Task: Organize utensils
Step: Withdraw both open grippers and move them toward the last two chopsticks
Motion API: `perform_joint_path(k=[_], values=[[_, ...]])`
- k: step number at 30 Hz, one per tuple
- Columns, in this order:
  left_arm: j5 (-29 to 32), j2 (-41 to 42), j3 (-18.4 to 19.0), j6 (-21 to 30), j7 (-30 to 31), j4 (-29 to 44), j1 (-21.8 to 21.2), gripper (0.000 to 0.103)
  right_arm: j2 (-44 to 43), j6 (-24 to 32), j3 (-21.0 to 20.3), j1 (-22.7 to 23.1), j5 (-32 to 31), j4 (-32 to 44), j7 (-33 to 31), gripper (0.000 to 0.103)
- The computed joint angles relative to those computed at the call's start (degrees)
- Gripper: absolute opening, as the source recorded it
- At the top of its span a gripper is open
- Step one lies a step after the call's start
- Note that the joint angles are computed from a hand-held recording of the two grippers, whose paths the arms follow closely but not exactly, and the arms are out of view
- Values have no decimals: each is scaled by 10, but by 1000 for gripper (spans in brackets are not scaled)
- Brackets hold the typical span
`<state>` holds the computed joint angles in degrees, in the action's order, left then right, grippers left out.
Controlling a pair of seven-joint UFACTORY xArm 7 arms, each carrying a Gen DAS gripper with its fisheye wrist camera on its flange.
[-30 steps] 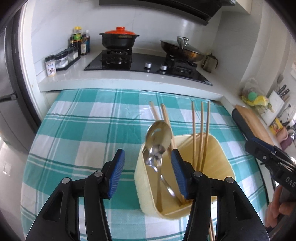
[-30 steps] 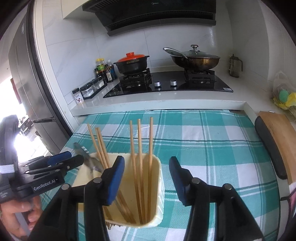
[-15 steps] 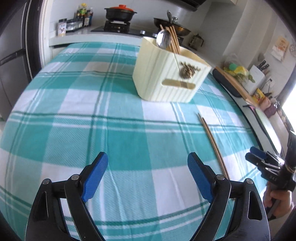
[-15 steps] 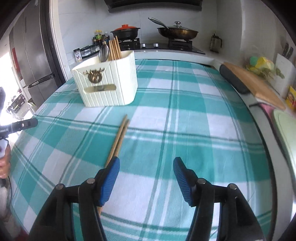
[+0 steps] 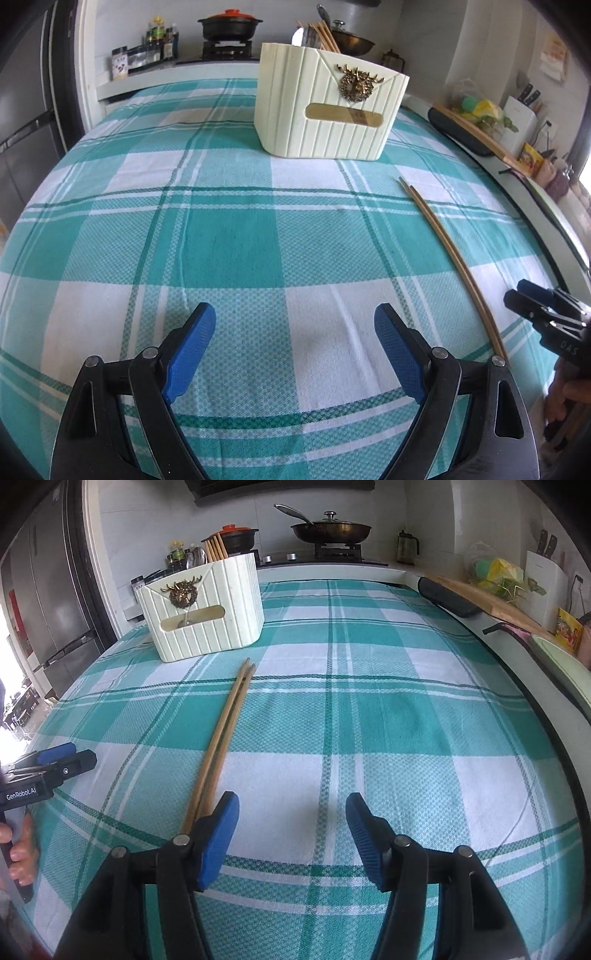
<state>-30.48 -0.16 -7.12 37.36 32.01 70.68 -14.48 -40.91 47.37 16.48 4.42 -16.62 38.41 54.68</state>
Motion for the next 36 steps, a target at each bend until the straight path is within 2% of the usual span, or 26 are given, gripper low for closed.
perform_joint_path(k=[17,20,21,23,24,30,32,36], values=[[27,4,-2,-3,-21,0,-1,91,-4,-6,-7,-4,10,-9,15,61],[56,0,-5,-23,-54,-6,-4,91,-1,-1,-6,-5,8,-6,13,61],[49,-1,-6,-26,-59,-4,-6,91,0,0,-5,-5,7,-5,13,61],[12,4,-8,-3,-44,19,-10,91,0,1,-5,-4,6,-5,13,61],[12,9,-12,6,-46,33,-14,91,1,1,-5,-4,6,-5,14,61],[55,41,-43,-6,-78,88,-54,95,-2,-3,-7,-4,6,-8,16,61],[91,57,-48,-15,-108,97,-69,95,-8,-5,-6,-6,6,-12,22,61],[152,88,-51,-1,-163,120,-88,95,-28,-16,-10,-11,12,-28,37,61]])
